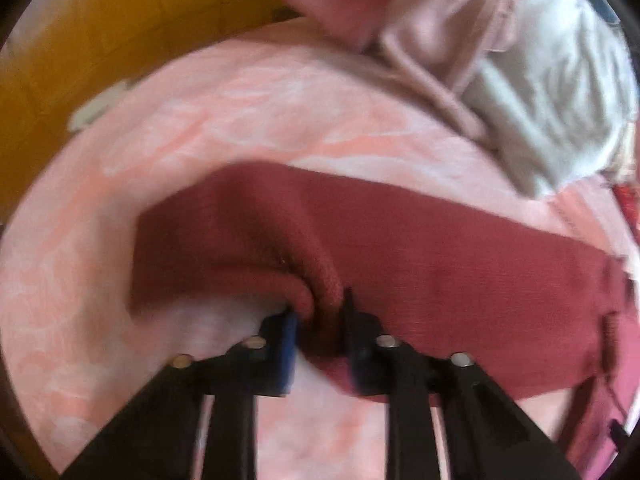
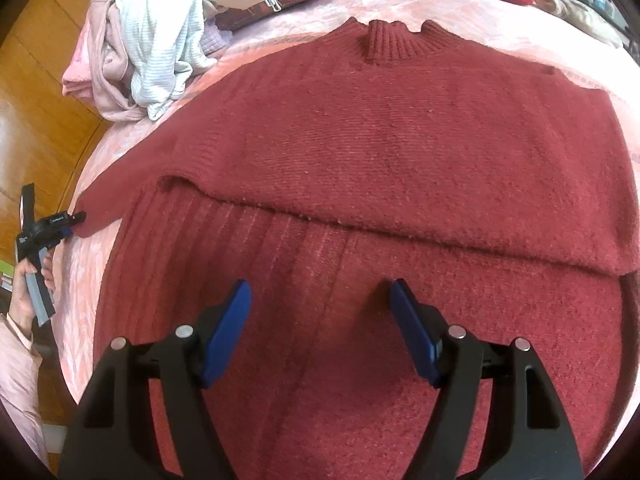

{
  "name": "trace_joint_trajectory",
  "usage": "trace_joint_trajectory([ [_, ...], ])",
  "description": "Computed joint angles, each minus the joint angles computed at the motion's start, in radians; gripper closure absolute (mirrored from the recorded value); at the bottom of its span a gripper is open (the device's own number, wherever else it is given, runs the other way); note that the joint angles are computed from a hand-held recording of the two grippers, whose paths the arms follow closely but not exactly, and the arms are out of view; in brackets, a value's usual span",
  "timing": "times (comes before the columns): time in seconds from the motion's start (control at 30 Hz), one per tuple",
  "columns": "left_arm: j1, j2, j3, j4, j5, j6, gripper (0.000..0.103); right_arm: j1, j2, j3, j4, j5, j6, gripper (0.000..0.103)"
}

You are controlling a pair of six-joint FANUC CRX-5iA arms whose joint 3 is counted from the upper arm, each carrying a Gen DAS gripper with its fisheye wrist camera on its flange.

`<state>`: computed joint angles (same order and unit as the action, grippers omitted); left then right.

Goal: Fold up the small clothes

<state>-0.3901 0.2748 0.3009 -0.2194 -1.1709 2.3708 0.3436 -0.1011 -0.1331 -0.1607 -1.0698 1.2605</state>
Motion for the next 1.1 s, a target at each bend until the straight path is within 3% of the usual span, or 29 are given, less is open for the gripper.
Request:
trace_joint_trajectory([
  [0.33,-0.119,0.025,0.08,-0.014,0.177,-0.019,0.088,-0.06,-0.044,-0.029,-0.014,0.004,0.025,0.031],
  [0.57,-0.216,0.132,0.231,0.008,0.184,-0.094,0.088,-0.084,-0.057,-0.042,-0.016,0.003,0.04,0.031],
  [0.83,-0.302,0.246,0.369,0.093,0.263,-0.175,0.088,-0.144,-0.08,-0.047,-0.039,-0.005,0.092,0.031],
  [1.03,-0.349,0.362,0.496,0.166,0.266,-0.215,0.088,-0.186,-0.098,-0.045,-0.06,-0.017,0.126,0.031],
  [1.1,-0.369,0.417,0.572,0.171,0.226,-0.227,0.088,-0.203,-0.1,-0.044,-0.068,-0.022,0.133,0.031],
])
